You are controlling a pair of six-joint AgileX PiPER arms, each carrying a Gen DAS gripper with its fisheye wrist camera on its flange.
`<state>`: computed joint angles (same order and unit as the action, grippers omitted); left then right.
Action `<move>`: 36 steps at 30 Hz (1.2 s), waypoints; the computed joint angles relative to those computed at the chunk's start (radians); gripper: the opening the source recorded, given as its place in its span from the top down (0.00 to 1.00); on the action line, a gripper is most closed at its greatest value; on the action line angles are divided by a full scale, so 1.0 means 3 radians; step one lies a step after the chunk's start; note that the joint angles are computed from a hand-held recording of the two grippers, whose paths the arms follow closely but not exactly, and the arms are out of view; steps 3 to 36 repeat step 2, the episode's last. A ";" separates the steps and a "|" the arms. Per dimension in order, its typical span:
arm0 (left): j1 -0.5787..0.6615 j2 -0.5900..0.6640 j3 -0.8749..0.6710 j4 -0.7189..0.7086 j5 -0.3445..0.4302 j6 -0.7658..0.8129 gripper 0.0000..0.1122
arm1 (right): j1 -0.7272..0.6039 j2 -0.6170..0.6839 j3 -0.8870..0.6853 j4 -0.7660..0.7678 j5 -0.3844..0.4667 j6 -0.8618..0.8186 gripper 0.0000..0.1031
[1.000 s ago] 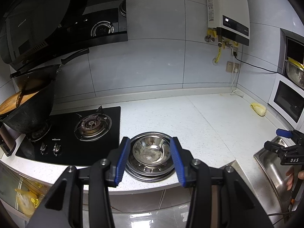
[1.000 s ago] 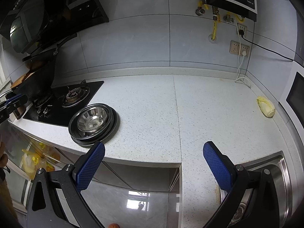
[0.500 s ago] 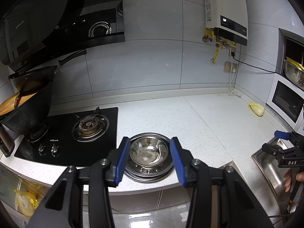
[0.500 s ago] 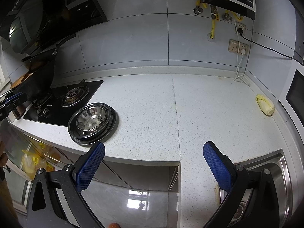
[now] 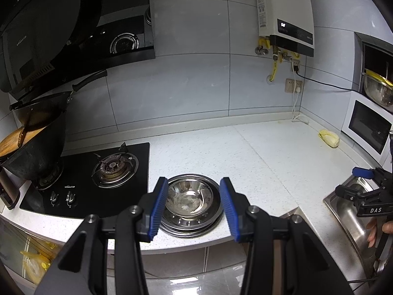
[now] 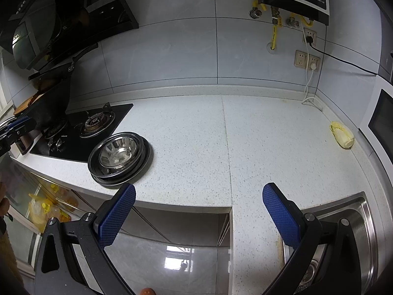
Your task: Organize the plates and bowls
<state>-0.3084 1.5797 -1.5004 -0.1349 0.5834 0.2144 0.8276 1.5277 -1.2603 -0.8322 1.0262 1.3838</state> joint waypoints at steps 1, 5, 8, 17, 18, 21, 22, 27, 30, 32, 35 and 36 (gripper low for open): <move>-0.0003 -0.0006 0.0000 0.0001 0.0003 -0.0002 0.63 | 0.0007 0.0001 -0.0002 -0.0005 0.0005 0.0007 0.01; -0.0008 -0.0012 0.0001 0.0006 0.0008 -0.0005 0.63 | 0.0013 -0.0002 -0.0001 -0.0009 0.0011 0.0012 0.01; -0.0008 -0.0012 0.0001 0.0006 0.0008 -0.0005 0.63 | 0.0013 -0.0002 -0.0001 -0.0009 0.0011 0.0012 0.01; -0.0008 -0.0012 0.0001 0.0006 0.0008 -0.0005 0.63 | 0.0013 -0.0002 -0.0001 -0.0009 0.0011 0.0012 0.01; -0.0008 -0.0012 0.0001 0.0006 0.0008 -0.0005 0.63 | 0.0013 -0.0002 -0.0001 -0.0009 0.0011 0.0012 0.01; -0.0008 -0.0012 0.0001 0.0006 0.0008 -0.0005 0.63 | 0.0013 -0.0002 -0.0001 -0.0009 0.0011 0.0012 0.01; -0.0008 -0.0012 0.0001 0.0006 0.0008 -0.0005 0.63 | 0.0013 -0.0002 -0.0001 -0.0009 0.0011 0.0012 0.01; -0.0008 -0.0012 0.0001 0.0006 0.0008 -0.0005 0.63 | 0.0013 -0.0002 -0.0001 -0.0009 0.0011 0.0012 0.01; -0.0008 -0.0012 0.0001 0.0006 0.0008 -0.0005 0.63 | 0.0013 -0.0002 -0.0001 -0.0009 0.0011 0.0012 0.01; -0.0008 -0.0012 0.0001 0.0006 0.0008 -0.0005 0.63 | 0.0013 -0.0002 -0.0001 -0.0009 0.0011 0.0012 0.01; -0.0008 -0.0012 0.0001 0.0006 0.0008 -0.0005 0.63 | 0.0013 -0.0002 -0.0001 -0.0009 0.0011 0.0012 0.01; -0.0008 -0.0012 0.0001 0.0006 0.0008 -0.0005 0.63 | 0.0013 -0.0002 -0.0001 -0.0009 0.0011 0.0012 0.01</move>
